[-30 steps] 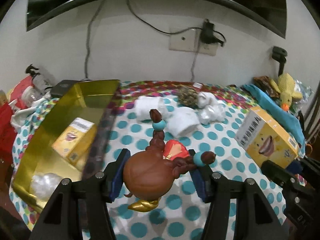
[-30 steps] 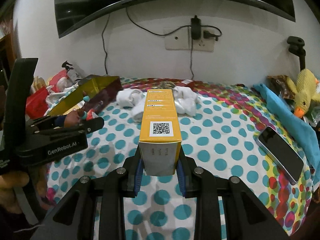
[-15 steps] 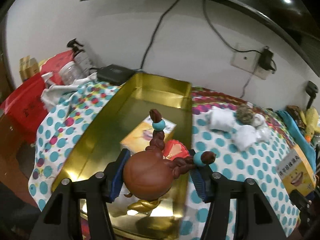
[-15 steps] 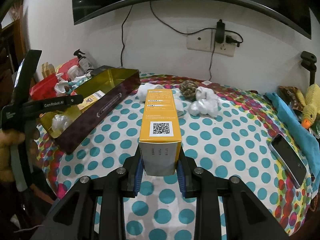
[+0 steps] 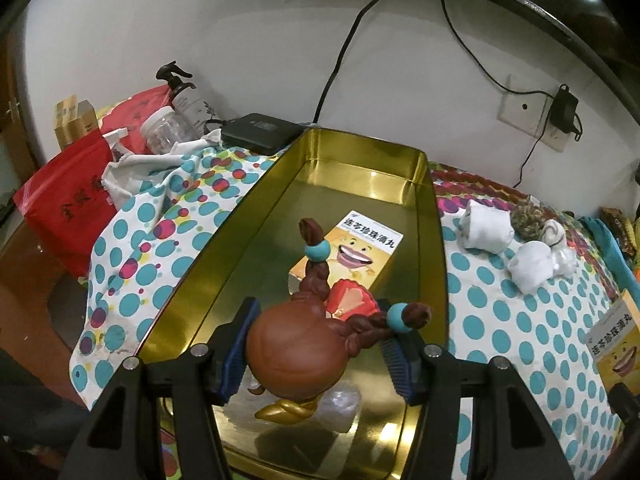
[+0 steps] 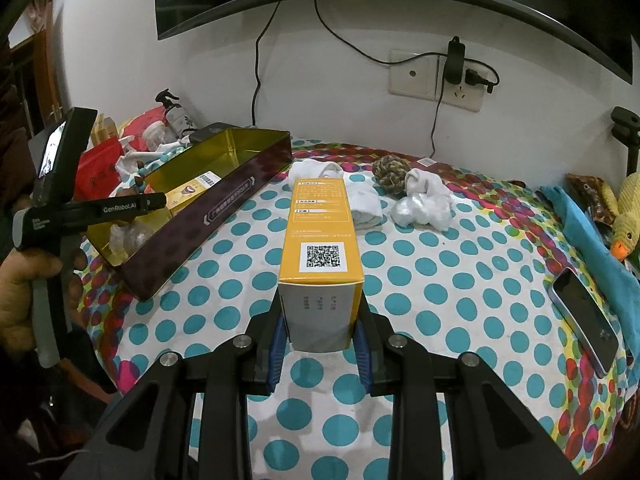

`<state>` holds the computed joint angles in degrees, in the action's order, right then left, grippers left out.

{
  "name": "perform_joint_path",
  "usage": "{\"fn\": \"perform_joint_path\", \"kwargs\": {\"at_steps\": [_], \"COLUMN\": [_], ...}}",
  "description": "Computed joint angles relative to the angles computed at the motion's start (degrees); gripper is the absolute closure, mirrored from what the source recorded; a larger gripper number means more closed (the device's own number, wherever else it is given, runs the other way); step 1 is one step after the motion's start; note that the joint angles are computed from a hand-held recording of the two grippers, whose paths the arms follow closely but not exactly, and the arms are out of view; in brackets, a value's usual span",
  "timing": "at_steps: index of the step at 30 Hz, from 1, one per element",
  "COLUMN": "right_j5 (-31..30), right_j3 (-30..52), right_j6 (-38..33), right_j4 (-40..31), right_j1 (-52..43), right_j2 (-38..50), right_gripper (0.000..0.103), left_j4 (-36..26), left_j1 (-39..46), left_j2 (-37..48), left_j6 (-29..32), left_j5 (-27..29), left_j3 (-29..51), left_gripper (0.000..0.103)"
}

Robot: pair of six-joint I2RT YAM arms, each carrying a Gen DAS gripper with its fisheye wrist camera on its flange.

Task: Organize objects
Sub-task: 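Place the brown toy figure into the gold tin with the left tool and release, then lower the QR-code yellow box into the gold tin with the right tool and release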

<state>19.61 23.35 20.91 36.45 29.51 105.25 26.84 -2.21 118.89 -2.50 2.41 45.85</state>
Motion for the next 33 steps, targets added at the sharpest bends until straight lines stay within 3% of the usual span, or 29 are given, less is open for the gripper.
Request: {"fn": "perform_joint_path", "kwargs": {"at_steps": [19,25,33], "right_j5": [0.1,0.12,0.49], "right_j3": [4.27,11.45,27.84], "right_j6": [-0.29,-1.57,-4.39], "right_j4": [-2.82,-7.6,-17.08], "right_j1": [2.32,4.12,6.68], "right_j2": [2.5,4.94,11.19], "right_gripper": [0.075,0.075,0.075], "left_j4": [6.6,8.05,8.54], "left_j1": [0.69,2.27,6.07], "left_j2": [-5.1,-5.98,-4.65], "left_j6": [1.12,1.55,0.71], "left_j5": [-0.21,0.75,4.41], "left_j3": [-6.65,-9.49,-9.72], "left_gripper": [0.04,0.04,0.04]}}
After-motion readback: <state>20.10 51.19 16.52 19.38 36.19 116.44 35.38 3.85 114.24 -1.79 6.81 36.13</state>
